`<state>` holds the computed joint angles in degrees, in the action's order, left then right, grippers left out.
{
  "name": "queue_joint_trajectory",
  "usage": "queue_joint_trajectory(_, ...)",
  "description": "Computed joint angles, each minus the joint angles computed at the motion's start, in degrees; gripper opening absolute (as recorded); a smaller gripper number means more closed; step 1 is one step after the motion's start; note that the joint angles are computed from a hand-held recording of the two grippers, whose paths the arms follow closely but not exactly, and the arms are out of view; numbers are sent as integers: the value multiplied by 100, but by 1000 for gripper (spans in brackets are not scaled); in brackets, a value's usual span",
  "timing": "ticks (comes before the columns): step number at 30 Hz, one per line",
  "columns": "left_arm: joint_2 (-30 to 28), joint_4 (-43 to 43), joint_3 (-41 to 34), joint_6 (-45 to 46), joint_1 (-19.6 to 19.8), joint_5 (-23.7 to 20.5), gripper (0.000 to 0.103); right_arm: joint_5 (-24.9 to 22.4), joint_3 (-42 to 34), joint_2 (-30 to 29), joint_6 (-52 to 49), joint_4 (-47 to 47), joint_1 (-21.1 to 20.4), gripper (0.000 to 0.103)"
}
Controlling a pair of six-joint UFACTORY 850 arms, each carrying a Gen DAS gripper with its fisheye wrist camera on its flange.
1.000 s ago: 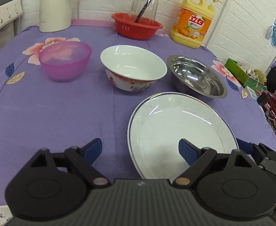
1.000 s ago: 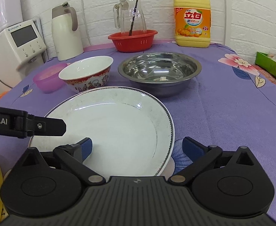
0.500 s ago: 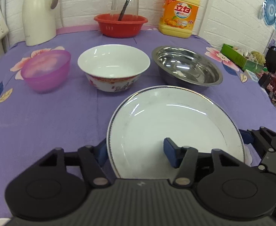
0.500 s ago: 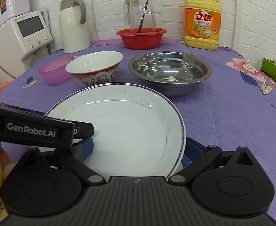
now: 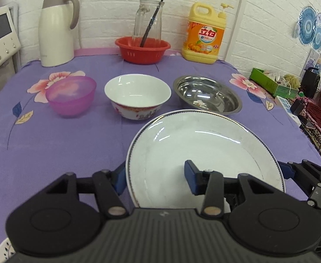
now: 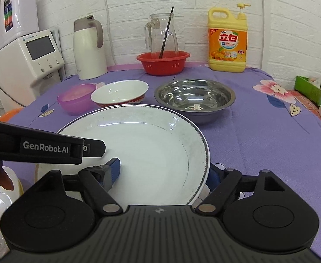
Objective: Organize plates and bowls
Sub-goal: 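Carry the white deep plate and lower it onto the floral plate, then open both grippers and withdraw toward the bowls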
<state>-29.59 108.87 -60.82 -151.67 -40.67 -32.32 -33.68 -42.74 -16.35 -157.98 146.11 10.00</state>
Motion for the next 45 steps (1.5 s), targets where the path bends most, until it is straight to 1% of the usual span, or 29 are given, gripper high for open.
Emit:
queue_joint_trajectory(5,579,143,779,-608,-291,-548,44,-229,482,503,-50,4,112,103)
queue_joint_trajectory(8,981,-11,1337,-869,-503,-868,44,-356,801,809,-31,-55,278,103)
queue_joint_trajectory(11,1310,-514,1817,-921,-752,-1219,44,-489,1058,1017,83,-189,512,103)
queue_joint_trajectory(14,1549,-1047,2212,-887,-989,-1518,44,-543,1178,1073,194,-400,768,103)
queue_joint_trajectory(17,1727,-1159,2572,-1247,-1088,-1516,44,-487,1187,1047,425,-708,978,103)
queue_joint_trajectory(19,1754,-1155,2723,-1454,-1131,-1458,44,-419,1205,1032,330,-653,1125,103)
queue_joint_trajectory(23,1736,-753,2919,-1947,-1106,-1326,44,-288,1304,1044,-326,16,1396,103)
queue_joint_trajectory(25,1731,-526,3004,-2245,-1140,-1384,44,-211,1350,1049,-731,439,1510,103)
queue_joint_trajectory(28,1703,-405,3055,-2303,-1185,-1465,44,-148,1306,985,-379,218,1452,103)
queue_joint_trajectory(30,1718,-259,3109,-2419,-1184,-1500,47,-125,1280,948,-186,78,1425,103)
queue_joint_trajectory(32,1742,-176,3172,-2505,-1214,-1539,48,-136,1289,942,-166,64,1429,103)
queue_joint_trajectory(33,1756,-147,3191,-2521,-1224,-1536,50,-133,1291,944,-156,44,1431,103)
queue_joint_trajectory(34,1817,-48,3237,-2572,-1208,-1487,61,-130,1289,947,-31,-75,1412,103)
queue_joint_trajectory(35,1877,6,3283,-2674,-1223,-1495,67,-147,1284,945,27,-144,1390,103)
queue_joint_trajectory(38,2038,-135,3343,-2512,-1287,-1550,73,-144,1333,997,-423,227,1449,103)
queue_joint_trajectory(39,2061,-308,3332,-2346,-1334,-1613,74,-166,1339,1006,-451,231,1445,103)
queue_joint_trajectory(40,2053,-593,3294,-2071,-1392,-1737,74,-189,1344,1012,-414,187,1435,103)
queue_joint_trajectory(42,2084,-828,3281,-1656,-1473,-1947,75,-223,1342,1016,-359,128,1414,103)
queue_joint_trajectory(45,2197,-838,3325,-1639,-1481,-2072,75,-251,1343,1010,-358,126,1387,103)
